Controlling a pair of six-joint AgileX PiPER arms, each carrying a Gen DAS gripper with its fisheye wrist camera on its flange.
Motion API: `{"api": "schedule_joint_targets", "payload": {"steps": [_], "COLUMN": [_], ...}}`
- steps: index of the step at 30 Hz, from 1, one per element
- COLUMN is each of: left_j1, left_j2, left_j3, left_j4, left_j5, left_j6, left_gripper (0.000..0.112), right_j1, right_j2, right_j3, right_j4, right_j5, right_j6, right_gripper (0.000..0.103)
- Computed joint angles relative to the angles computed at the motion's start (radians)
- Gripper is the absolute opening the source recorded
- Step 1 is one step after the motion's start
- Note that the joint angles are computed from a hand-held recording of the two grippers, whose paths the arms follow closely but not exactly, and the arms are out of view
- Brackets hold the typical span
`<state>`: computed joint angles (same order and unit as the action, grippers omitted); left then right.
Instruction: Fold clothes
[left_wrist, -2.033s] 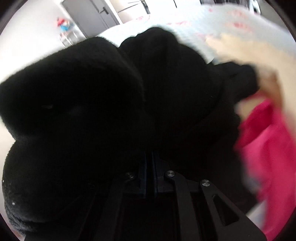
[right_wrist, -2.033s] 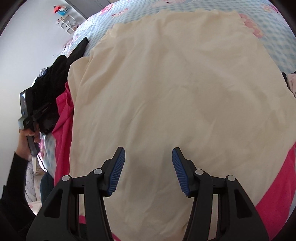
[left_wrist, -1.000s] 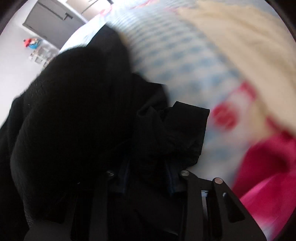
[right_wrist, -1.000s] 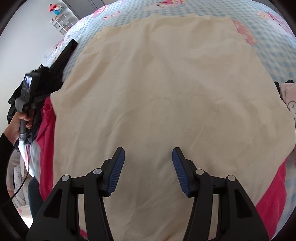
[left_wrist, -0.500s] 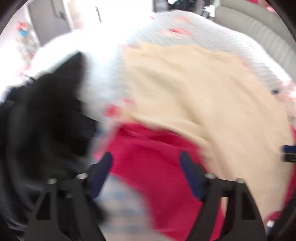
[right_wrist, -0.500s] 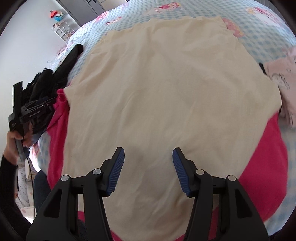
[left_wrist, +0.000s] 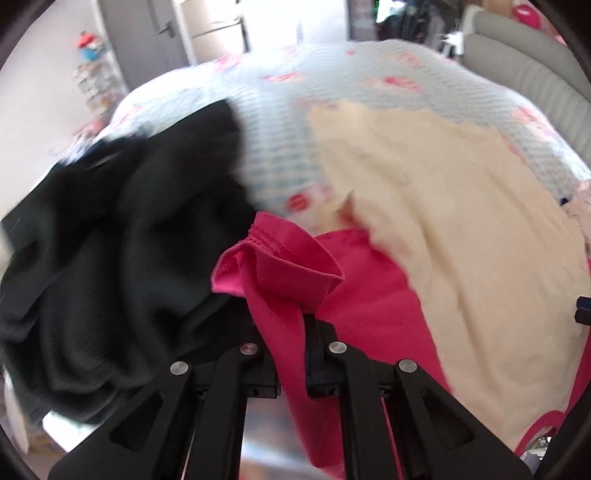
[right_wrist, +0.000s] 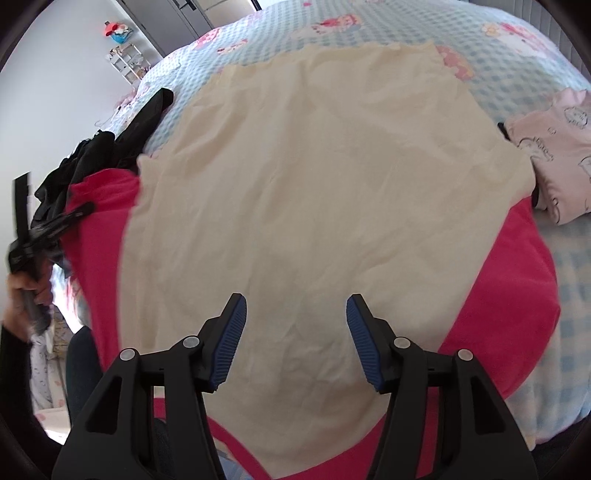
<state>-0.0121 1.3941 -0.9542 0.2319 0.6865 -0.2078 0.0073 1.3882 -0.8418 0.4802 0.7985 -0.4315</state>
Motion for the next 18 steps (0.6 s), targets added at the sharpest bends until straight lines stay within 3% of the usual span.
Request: {"api": "schedule_joint_targets", "payload": {"steps": [3,6,8,10,11,14,15,18], "left_j1": [0.072,0.104,0.098,0.081,0.071,0.095,0.103,0.062], "left_j2": [0.075,0.015,-0.026,-0.068,-0.091,-0.159,-0.136,0.019], "left_j3": [-0.023,0.059,0.071,0.072,0.069,0.018,-0.028,-0.203], "left_j4": [0.024,0.025,0.039,0.091,0.122,-0.007,-0.079,-0.159], "left_j5": [0.032,0.008,0.031,0.059,0.071,0.023,0.001,-0.010], "left_j6": [-0.005,0.014,-0.012,-0.080,-0.115,-0.008,0.063,0.168], "left_gripper": [0.008,0.008,0.013,0.026,0.026,0.036,0.042,0.042], "right_j1": [0.032,0.030,0.030,0.012,-0.004,-0.039,-0.045,-0.063], "right_j2": [0.031,0.026,-0.001,-0.025,-0.038,-0.075,-0.077,-0.018], "right_j3": [0.047,0.071,0.060,0.054,0.051,0.030,0.016,-0.090], "right_j4": [-0.115,-0.136,-0.169,-0.175,-0.167,-0.146,-0.132,-0.080], "right_j5": [-0.093,-0.120,-0.093,-0.066,-0.049,-0.002,0.009,0.052], "right_j6": [0.061,0.041,0.068,0.075,0.067,0.042,0.027,-0.016], "right_gripper": [0.054,0.049,0.049,0.049,0.049,0.053,0.054,0.055]}}
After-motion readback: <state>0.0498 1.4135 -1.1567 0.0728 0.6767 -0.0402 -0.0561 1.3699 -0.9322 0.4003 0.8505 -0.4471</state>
